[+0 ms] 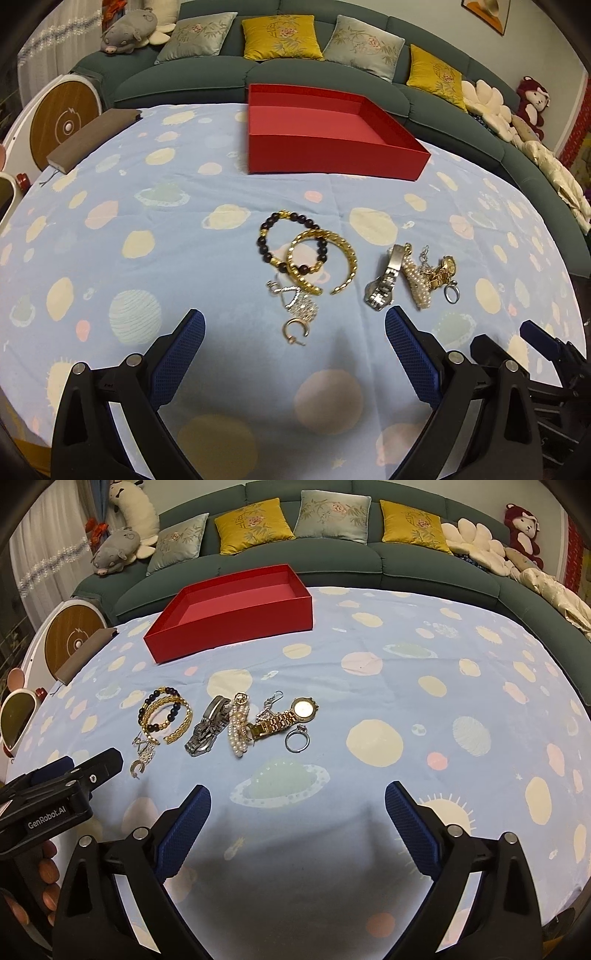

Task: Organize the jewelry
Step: 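Grasp the silver watch with the left tool while the right tool grasps the pearl bracelet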

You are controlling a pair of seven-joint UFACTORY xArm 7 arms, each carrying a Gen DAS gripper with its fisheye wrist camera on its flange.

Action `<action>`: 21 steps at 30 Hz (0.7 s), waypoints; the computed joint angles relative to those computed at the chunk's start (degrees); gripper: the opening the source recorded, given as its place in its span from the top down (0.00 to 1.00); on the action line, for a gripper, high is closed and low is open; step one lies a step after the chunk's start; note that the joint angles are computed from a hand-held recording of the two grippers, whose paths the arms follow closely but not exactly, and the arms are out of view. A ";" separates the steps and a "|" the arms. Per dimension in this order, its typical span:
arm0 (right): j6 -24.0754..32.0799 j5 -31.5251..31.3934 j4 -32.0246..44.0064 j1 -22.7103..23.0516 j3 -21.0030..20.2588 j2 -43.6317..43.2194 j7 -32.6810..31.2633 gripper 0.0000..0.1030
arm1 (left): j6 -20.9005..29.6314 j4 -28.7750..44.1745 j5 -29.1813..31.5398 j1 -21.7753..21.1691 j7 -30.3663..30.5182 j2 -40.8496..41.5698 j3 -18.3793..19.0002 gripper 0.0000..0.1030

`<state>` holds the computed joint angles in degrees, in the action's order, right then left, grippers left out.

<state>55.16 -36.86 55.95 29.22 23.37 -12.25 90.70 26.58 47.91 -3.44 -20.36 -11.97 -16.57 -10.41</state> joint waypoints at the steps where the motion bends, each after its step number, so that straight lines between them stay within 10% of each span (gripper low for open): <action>1: -0.32 0.18 -0.16 -0.13 -0.25 -0.06 0.05 0.10 | -0.84 0.69 0.40 -0.14 0.19 1.05 -0.36 0.08; 21: -4.84 4.45 -4.63 -3.02 -1.86 -2.26 -2.41 0.10 | 0.15 10.40 -3.38 -3.61 7.37 13.74 -1.37 0.53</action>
<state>50.32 -32.41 51.33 26.20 21.50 -14.51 88.29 26.73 58.31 -6.82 -23.96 -4.60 -2.82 -11.78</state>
